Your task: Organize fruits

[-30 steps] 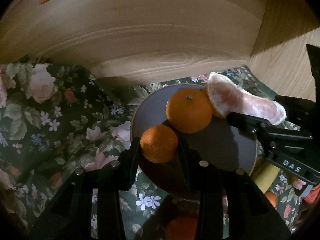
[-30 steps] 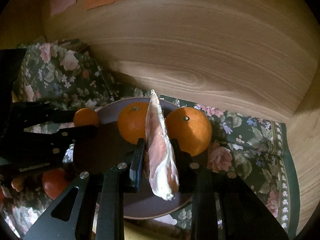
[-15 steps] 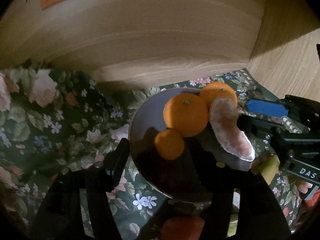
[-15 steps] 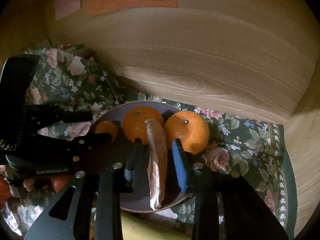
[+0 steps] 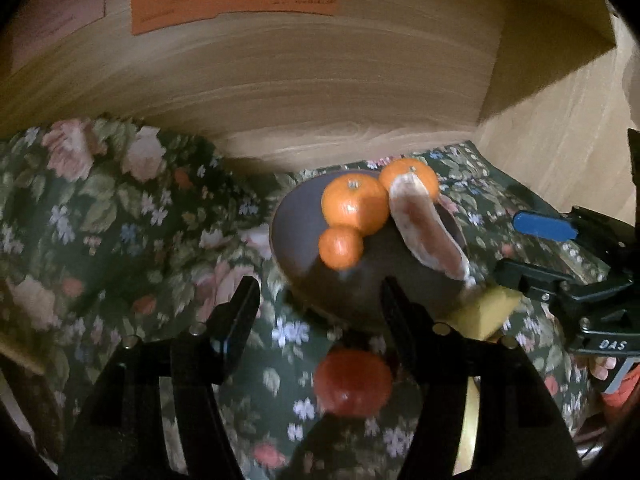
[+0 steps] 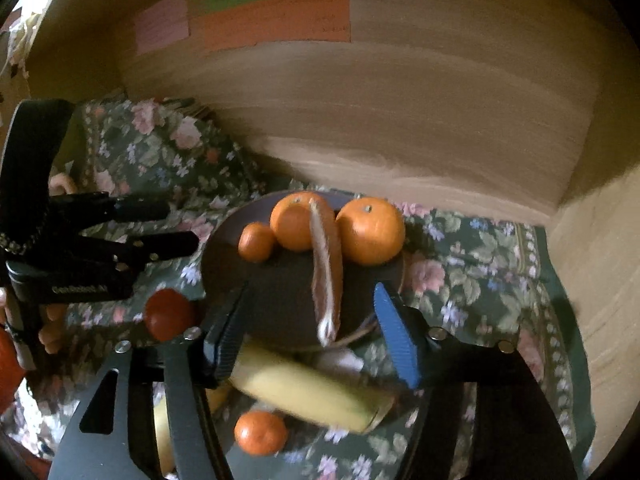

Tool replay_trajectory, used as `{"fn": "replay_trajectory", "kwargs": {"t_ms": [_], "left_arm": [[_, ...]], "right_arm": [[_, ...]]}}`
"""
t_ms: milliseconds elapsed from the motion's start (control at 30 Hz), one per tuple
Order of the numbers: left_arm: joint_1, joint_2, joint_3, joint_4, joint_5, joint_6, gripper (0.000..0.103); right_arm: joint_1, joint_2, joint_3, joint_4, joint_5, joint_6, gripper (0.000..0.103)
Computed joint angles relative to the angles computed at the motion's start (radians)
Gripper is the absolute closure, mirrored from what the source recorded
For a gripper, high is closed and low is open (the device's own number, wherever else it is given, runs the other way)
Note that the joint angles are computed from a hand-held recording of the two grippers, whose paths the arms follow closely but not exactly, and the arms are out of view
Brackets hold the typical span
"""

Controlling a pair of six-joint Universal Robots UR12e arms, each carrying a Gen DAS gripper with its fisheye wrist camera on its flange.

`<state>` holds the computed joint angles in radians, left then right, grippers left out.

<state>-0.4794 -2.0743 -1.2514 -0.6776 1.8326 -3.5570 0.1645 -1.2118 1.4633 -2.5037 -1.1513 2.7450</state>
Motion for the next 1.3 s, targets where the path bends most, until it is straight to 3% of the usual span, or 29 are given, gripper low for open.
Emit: {"fn": "replay_trajectory", "kwargs": {"t_ms": [233, 533, 633, 767, 833, 1067, 1200, 1300], "left_arm": [[-0.014, 0.035, -0.062, 0.011, -0.011, -0.012, 0.041], [-0.02, 0.05, -0.102, 0.02, -0.038, -0.034, 0.041], [-0.02, 0.044, -0.101, 0.005, -0.053, -0.034, 0.041], [-0.018, 0.03, -0.088, -0.013, -0.074, -0.031, 0.041], [-0.018, 0.022, -0.079, -0.017, -0.078, -0.033, 0.041], [-0.017, 0.0, -0.056, -0.015, -0.075, -0.035, 0.041], [-0.019, -0.011, -0.042, -0.024, -0.065, -0.032, 0.051], [-0.017, -0.012, -0.042, -0.016, -0.068, -0.036, 0.053]], "right_arm": [[0.012, -0.011, 0.027, 0.024, -0.016, 0.0, 0.025], [0.047, 0.033, -0.021, 0.107, -0.091, -0.033, 0.025], [0.049, 0.04, -0.031, 0.129, -0.104, -0.035, 0.029], [0.036, 0.03, -0.028, 0.149, -0.072, -0.046, 0.045], [0.03, 0.021, -0.016, 0.136, -0.08, -0.051, 0.049], [0.002, -0.007, 0.015, 0.096, -0.101, -0.042, 0.053], [-0.011, -0.019, 0.034, 0.083, -0.108, -0.04, 0.053], [-0.017, -0.03, 0.048, 0.079, -0.115, -0.04, 0.053]]}}
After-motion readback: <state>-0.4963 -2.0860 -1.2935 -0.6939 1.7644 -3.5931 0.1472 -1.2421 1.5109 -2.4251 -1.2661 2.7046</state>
